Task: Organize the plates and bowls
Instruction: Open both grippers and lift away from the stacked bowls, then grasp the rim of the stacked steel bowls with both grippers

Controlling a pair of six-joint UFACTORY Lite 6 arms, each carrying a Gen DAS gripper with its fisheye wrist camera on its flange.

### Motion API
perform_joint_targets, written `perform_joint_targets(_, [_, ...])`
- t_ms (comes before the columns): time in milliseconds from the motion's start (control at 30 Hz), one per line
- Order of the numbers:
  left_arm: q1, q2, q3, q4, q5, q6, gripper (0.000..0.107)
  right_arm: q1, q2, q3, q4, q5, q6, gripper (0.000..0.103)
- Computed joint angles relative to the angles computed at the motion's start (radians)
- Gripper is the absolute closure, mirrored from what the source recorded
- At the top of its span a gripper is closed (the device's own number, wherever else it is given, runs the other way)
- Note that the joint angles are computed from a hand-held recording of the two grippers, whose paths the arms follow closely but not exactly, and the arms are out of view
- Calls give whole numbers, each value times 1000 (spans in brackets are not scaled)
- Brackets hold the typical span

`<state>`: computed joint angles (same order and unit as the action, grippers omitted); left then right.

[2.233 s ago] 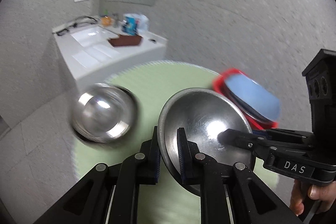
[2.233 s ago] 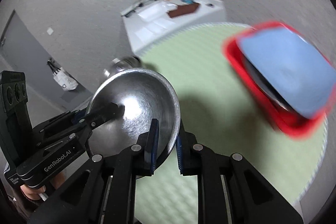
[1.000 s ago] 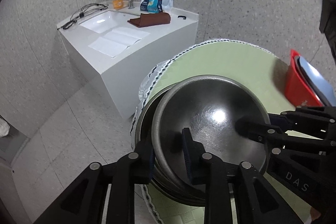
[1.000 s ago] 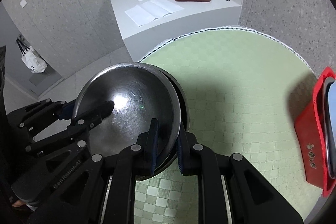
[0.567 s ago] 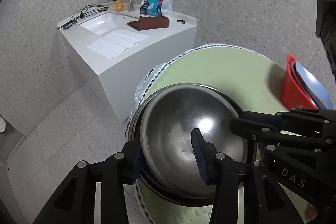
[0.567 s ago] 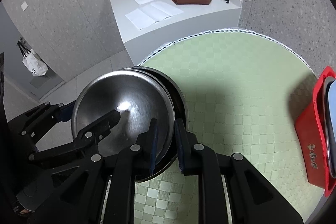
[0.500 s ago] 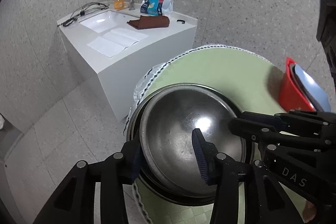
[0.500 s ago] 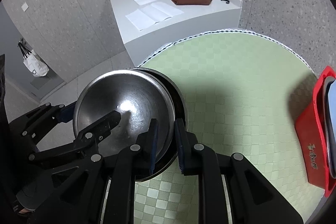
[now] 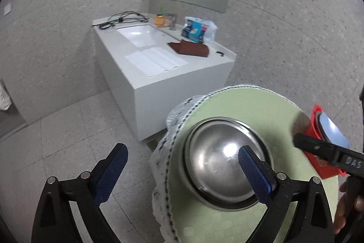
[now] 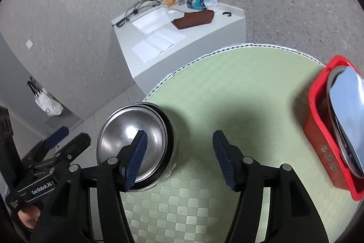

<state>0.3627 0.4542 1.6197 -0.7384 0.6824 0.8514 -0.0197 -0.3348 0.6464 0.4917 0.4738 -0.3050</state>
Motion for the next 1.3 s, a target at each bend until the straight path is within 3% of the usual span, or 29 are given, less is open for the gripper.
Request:
perform_joint_targets(233, [-12,-13,-62,32,-12,-47,11,-63,32,-47,158,-3,-147,33])
perform_joint_targets(533, [-66,185,140,94,30,-115,15,-52,235,-40,453,-15,-380,33])
perform_joint_targets(733, [-101,307,283,108,81,-127,51,9,348,-13,547,-79,-444,33])
perform_joint_targets(767, [-101,319,297,105,91,-126,62,15,369,-7,567,-85,-460,33])
perform_joint_targets(833, [-104,326,311,109,87,-126,67,20,387,-10,606,-93,-505,39])
perform_joint_targets(967, [-106,342,340,115,89,-127,70,38,402,3,652,-76,-561,65])
perform_joint_targets(1033, [-111,322,311,112,75,-126,71,81,382,3,543,-126,-457,66])
perform_joint_targets(1300, [-119,106,41,-3,19,-22,78,-28,234,-64,473,-46,-441,70])
